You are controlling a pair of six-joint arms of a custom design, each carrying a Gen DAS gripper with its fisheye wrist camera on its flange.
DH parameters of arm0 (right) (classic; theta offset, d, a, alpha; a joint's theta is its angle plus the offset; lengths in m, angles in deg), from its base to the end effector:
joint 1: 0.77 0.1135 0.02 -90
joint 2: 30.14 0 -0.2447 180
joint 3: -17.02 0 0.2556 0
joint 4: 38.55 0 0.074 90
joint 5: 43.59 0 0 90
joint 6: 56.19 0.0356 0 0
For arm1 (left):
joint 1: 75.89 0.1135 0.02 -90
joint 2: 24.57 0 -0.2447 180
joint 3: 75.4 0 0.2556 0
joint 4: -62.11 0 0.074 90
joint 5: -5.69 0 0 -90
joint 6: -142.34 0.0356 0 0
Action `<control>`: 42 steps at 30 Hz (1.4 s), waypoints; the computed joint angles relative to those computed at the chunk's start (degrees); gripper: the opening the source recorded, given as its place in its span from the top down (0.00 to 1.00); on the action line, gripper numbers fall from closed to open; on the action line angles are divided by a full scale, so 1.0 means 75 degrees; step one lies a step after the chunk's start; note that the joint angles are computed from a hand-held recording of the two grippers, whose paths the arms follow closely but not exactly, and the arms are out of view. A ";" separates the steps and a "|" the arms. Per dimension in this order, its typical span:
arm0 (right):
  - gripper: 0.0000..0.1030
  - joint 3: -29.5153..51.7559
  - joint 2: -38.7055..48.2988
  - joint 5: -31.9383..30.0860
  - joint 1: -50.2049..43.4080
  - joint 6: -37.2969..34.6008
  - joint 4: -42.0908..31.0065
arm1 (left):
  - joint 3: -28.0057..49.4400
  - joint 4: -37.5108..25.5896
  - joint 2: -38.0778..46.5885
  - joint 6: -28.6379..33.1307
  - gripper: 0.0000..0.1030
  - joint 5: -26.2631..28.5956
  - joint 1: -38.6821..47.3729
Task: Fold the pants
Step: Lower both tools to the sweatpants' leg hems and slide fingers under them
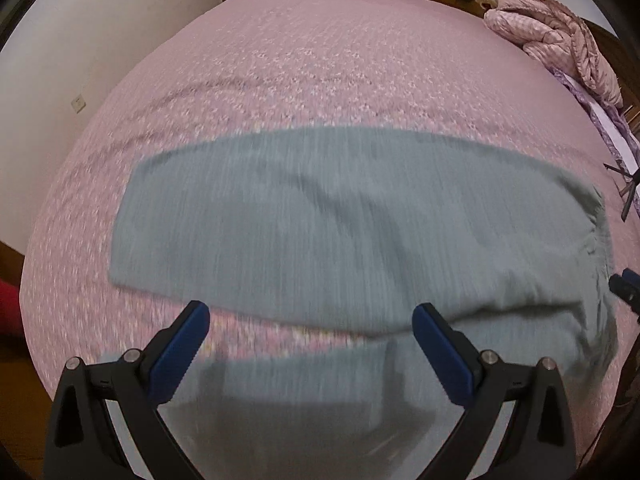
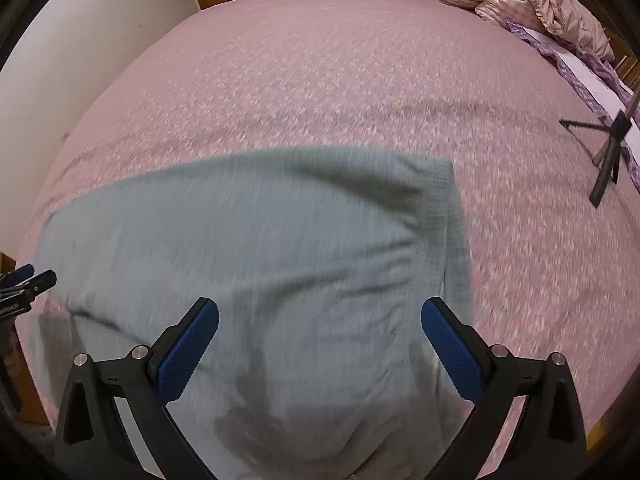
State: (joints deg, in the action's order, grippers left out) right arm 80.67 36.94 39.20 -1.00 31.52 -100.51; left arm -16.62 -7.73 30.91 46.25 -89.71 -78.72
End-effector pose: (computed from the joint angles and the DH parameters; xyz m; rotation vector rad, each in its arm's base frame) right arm 0.2254 0.0036 0.2242 -0.0858 2.7043 0.1574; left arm 0.1800 -0.0055 0.2294 -0.1042 2.7232 0.0841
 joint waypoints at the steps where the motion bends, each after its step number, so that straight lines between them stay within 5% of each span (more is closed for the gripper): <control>1: 0.00 0.0125 0.0166 -0.0011 -0.0022 -0.0054 0.0006 | 0.0148 0.0114 0.0298 0.0049 0.00 0.0021 0.0008; 22: 0.00 0.3619 0.4682 0.0019 -0.0114 -0.1796 -0.0087 | 0.3163 0.1357 0.4891 0.2008 0.04 0.0406 0.0310; 26: 0.07 0.4115 0.5535 0.0164 -0.0099 -0.2013 -0.0252 | 0.3470 0.1485 0.5509 0.2496 0.04 0.0157 0.0125; 34: 0.00 0.3554 0.5551 -0.0398 -0.0428 -0.2612 0.0508 | 0.4049 0.1393 0.6471 0.3186 0.00 0.1225 0.0722; 42: 0.00 0.3728 0.5702 -0.0457 -0.0390 -0.2793 0.0665 | 0.3728 0.1805 0.6371 0.3498 0.00 0.1264 0.0701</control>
State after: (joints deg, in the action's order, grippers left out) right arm 108.63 79.71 35.77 -3.93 10.57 -95.52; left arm 11.33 5.81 78.69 72.49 -80.23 -73.46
